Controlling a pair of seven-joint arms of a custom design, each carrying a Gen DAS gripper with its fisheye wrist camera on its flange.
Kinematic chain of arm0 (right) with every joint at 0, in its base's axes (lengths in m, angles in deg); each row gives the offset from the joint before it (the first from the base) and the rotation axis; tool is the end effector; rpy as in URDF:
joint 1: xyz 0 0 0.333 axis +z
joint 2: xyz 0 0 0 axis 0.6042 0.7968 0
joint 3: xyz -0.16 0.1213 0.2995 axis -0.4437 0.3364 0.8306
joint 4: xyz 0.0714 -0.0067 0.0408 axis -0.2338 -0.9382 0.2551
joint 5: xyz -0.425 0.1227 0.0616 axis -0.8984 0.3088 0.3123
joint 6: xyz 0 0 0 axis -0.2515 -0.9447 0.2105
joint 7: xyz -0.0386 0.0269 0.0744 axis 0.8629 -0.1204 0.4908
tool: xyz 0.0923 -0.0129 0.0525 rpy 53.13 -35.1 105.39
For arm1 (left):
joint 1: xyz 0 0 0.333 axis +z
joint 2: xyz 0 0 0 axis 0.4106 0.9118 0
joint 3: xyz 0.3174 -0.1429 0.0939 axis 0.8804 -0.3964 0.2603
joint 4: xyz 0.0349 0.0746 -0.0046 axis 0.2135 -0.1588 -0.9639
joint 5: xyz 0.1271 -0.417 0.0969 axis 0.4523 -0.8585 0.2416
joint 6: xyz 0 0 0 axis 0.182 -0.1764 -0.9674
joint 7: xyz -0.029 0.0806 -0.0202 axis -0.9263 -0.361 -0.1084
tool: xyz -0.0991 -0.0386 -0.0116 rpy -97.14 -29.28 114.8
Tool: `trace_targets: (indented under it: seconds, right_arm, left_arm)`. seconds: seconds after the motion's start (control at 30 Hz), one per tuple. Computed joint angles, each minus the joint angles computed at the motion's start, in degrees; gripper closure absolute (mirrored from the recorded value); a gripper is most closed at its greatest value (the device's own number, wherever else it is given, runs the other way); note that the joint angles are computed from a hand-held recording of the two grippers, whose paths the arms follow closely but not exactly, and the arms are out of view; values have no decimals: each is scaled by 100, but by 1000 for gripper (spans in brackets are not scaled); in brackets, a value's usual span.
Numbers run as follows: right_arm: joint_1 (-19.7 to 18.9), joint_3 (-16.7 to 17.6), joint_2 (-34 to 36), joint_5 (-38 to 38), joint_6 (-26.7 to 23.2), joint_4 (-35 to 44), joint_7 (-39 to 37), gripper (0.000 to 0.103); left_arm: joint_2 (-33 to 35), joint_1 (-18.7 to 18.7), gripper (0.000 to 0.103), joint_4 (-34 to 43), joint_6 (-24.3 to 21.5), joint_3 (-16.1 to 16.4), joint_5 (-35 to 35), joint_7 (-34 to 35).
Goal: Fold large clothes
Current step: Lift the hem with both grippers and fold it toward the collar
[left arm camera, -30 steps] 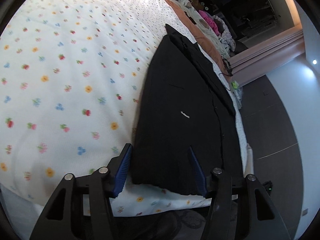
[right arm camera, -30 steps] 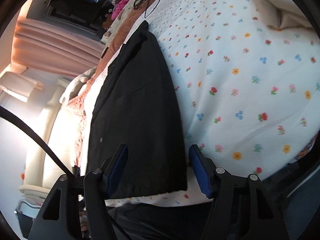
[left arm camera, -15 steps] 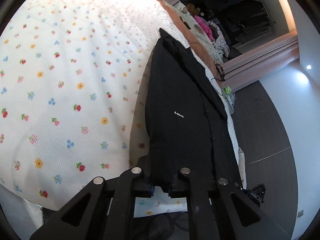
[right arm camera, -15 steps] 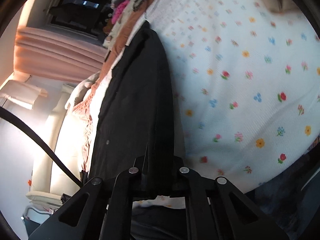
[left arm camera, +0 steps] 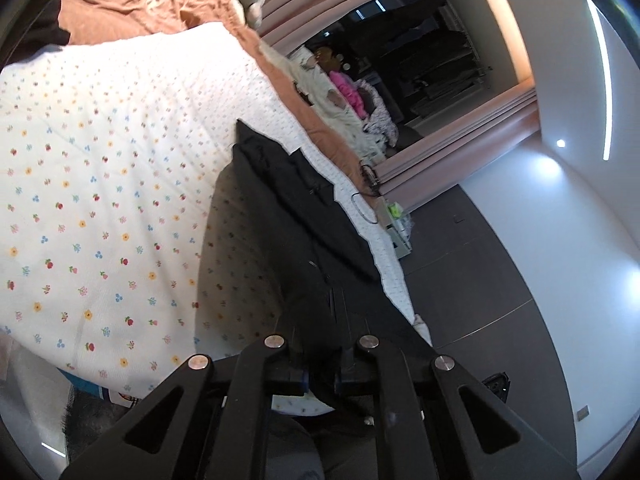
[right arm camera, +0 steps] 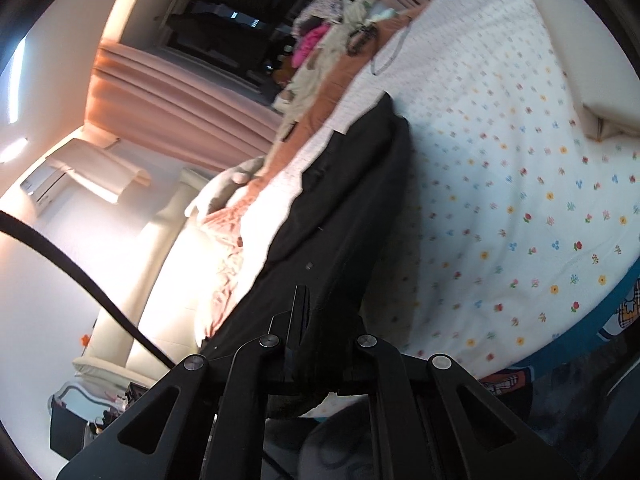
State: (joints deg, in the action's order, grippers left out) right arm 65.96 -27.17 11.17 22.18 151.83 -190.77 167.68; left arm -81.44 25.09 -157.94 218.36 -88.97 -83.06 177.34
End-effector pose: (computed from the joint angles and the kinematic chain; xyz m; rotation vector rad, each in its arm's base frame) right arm 0.4209 0.1868 0.5413 -0.8400 1.6910 -0.1102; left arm 0.5988 -0.0260 0.5337 1.8859 -1.5591 1.6610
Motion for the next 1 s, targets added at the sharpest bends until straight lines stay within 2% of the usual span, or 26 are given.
trace_targets:
  seconds: [0.13, 0.27, 0.4, 0.57, 0.73, 1.0]
  right_arm:
    - [-39, 185, -407, 49, 49, -171, -111, 98]
    - [-253, 598, -875, 277, -45, -274, -350, 98]
    - [-254, 738, -1174, 365, 13, -345, -545, 98]
    - [-110, 725, -1480, 371, 144, -425, -712, 98]
    - [170, 445, -1475, 142, 486, -469, -812, 98]
    - [690, -480, -980, -689, 913, -345, -547, 98]
  left_arm:
    - [-460, 3, 94, -260, -68, 97, -228, 183]
    - [-900, -57, 94, -477, -74, 220, -432, 279]
    - [-1350, -107, 94, -661, -110, 384, -626, 461]
    - [-1808, -172, 94, -763, -88, 535, -803, 680]
    - [-2029, -231, 94, -718, -67, 633, -941, 850]
    - [-1719, -234, 94, -426, 6, 628, -1039, 919]
